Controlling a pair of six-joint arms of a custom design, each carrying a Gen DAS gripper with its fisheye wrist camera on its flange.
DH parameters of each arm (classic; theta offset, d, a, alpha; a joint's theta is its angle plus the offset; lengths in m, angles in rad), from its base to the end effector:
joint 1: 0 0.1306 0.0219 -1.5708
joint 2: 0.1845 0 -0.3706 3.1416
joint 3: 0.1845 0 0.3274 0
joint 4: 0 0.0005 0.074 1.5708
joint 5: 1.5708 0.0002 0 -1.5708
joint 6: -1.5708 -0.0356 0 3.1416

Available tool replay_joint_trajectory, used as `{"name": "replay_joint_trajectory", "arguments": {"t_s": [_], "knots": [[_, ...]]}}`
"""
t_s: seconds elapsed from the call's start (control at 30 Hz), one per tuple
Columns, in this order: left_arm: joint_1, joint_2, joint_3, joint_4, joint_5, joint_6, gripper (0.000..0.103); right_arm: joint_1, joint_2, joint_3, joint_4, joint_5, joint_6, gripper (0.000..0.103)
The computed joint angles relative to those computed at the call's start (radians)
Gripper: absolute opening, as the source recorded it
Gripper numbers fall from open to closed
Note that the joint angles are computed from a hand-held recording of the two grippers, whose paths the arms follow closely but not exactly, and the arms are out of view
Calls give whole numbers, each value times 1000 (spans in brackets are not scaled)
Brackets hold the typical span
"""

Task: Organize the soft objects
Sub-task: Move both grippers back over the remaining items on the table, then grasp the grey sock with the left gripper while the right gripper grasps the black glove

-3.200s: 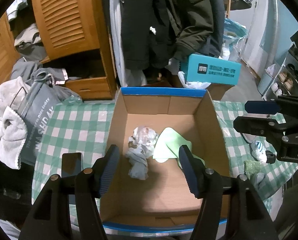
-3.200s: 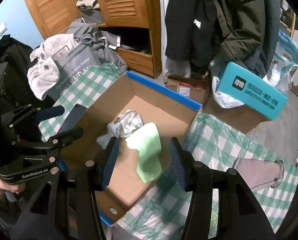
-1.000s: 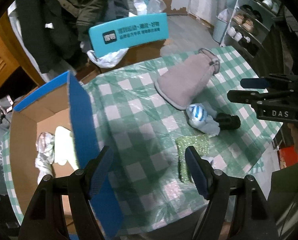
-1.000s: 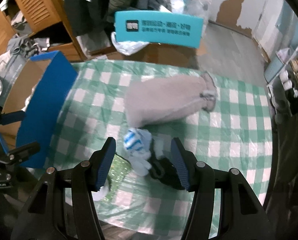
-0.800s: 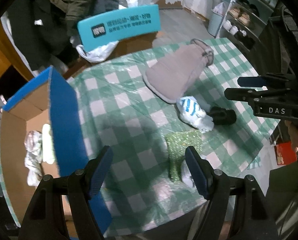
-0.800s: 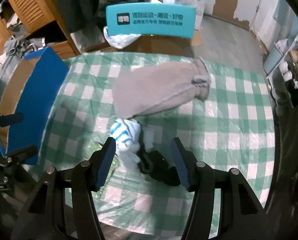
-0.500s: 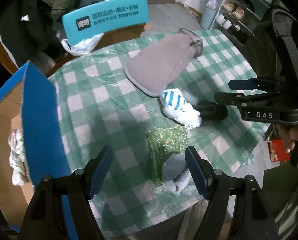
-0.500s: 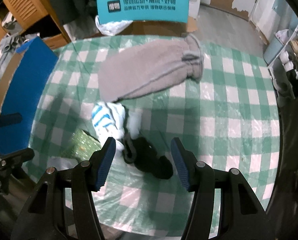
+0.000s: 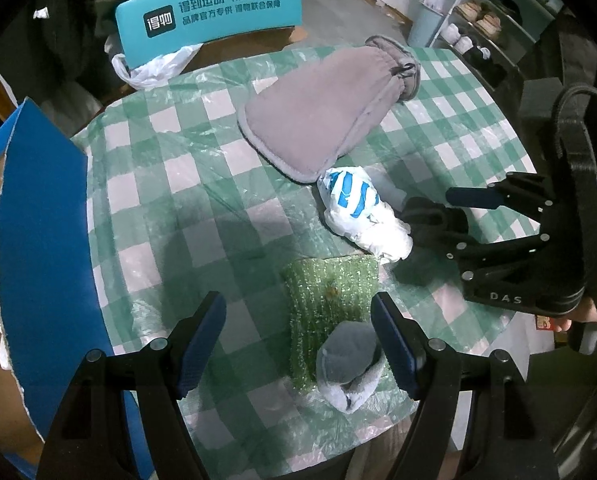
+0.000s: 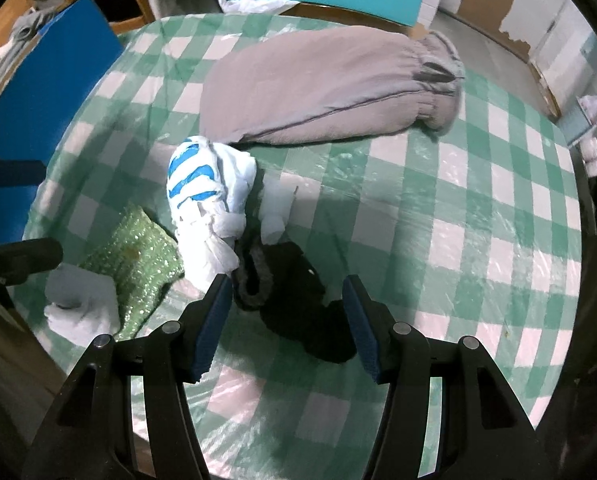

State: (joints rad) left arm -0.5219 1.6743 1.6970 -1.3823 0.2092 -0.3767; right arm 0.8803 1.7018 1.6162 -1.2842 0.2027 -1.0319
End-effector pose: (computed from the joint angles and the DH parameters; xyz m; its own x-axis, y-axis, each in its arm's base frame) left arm 0.4096 -0.2447 0.3869 -0.5949 0.7572 -0.2696 0.8004 0.5890 -0.1117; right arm 0.3146 0.3687 0.3482 -0.9464 0.1744 -0.2718 0.1613 0.9844 0.0701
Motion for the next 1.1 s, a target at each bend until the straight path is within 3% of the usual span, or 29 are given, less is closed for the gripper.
{"name": "replay_joint_trajectory", "arguments": {"t_s": [0.33,0.53,1.1], "knots": [[-4,12,-4,-2,5,-1,76,-4,28,-12,26,-19,55,56],[-4,2,-18,-5,10,-14,76,-1,27,-24,23,-43,61,39],[-24,-73,-133,-3,8,-47,76,79,-8,-2,-10,-116,-157,37]]}}
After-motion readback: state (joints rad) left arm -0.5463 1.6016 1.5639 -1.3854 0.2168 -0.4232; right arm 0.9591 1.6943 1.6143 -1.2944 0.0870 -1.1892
